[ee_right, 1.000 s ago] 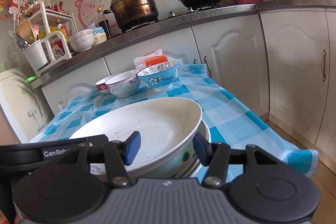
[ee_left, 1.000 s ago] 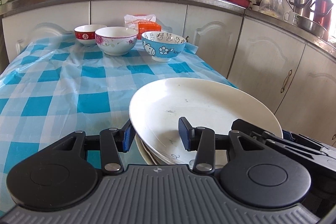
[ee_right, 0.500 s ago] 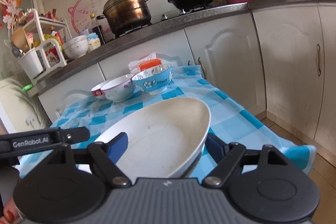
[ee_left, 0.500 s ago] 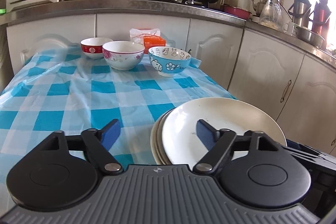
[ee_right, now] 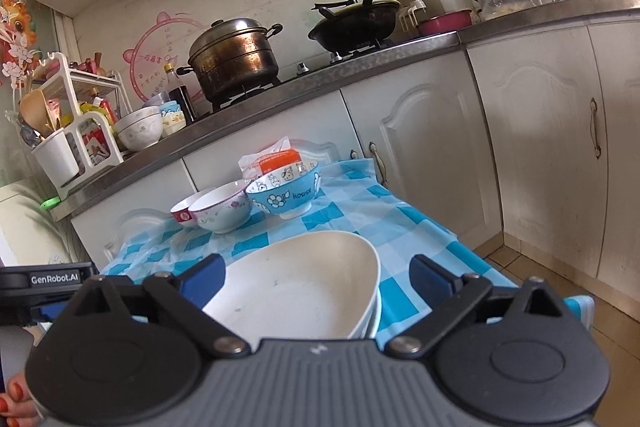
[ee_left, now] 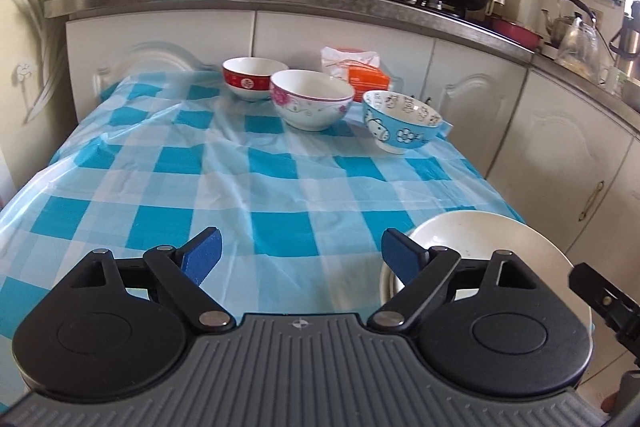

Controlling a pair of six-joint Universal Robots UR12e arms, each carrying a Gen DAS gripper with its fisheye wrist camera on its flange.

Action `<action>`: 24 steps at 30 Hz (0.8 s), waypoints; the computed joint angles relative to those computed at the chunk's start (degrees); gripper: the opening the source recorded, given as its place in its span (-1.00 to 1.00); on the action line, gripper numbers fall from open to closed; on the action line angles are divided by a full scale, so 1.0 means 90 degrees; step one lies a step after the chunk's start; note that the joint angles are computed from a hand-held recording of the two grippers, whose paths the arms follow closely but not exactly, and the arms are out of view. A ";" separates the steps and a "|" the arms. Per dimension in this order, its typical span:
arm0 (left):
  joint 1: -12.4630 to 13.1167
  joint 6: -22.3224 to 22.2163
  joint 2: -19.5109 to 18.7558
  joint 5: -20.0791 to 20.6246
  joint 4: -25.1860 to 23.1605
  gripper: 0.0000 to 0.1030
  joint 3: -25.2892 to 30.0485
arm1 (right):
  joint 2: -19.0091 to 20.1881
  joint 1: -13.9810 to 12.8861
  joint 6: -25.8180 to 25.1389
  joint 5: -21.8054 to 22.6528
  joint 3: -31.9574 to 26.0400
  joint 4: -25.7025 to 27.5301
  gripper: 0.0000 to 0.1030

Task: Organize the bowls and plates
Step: 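Reach both tools to the pink-flower white bowl and grasp its rim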

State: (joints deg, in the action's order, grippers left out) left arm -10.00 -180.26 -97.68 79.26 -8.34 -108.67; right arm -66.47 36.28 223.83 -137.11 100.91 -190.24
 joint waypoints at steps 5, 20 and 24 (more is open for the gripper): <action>0.0002 -0.0039 -0.0124 0.0175 -0.0085 1.00 0.0146 | -0.0028 -0.0034 0.0084 -0.0002 -0.0006 0.0187 0.92; 0.0045 -0.0250 -0.0618 0.0380 -0.0428 1.00 0.0732 | -0.0194 -0.0300 -0.0398 0.1180 -0.0483 0.1352 0.98; 0.0098 -0.0314 -0.0797 0.0231 -0.0585 1.00 0.0990 | -0.0162 -0.0447 -0.0562 0.1612 -0.0711 0.1584 0.98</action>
